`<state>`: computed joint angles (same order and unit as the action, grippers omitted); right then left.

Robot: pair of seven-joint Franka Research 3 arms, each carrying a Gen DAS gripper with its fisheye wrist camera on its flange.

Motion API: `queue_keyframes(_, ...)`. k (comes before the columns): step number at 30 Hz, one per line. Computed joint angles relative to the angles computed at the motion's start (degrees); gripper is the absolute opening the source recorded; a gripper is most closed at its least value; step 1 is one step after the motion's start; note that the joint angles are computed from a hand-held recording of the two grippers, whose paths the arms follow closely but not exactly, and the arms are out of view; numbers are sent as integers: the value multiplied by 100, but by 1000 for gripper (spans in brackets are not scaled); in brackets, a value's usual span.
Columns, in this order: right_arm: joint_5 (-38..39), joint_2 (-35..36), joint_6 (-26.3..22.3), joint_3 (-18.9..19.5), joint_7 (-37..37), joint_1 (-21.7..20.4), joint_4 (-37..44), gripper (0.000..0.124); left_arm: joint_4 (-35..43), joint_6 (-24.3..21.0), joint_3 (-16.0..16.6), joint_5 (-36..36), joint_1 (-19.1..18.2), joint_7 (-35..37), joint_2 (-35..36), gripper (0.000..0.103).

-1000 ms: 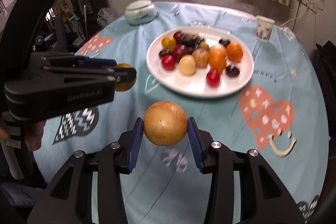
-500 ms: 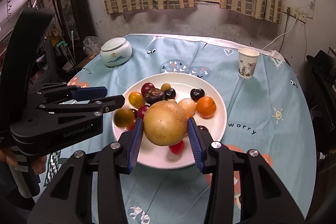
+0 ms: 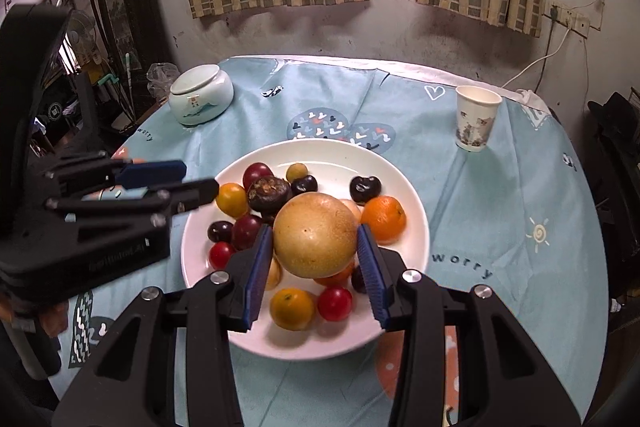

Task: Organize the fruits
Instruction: 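Carry both fruits onto the white plate and open both tools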

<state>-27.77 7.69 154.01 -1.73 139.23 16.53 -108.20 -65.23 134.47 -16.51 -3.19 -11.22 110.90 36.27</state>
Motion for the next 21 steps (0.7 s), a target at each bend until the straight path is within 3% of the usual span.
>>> queue_keyframes(3,23,228,-128,-10,-151,32,282,43,57,17,74,125,-80,-91,73,28)
queue_keyframes(5,63,308,-135,-45,-212,52,368,43,349,-157,105,171,-131,-191,263,28)
queue_keyframes(13,141,323,-41,-215,-115,8,365,43,620,-117,204,446,-268,-341,507,28)
queue_keyframes(19,358,663,-455,-196,-524,38,810,44,1006,-276,288,531,-295,-562,732,28)
queue_keyframes(21,746,855,-552,-115,-890,-41,1002,44,1100,-326,322,562,-290,-635,780,30)
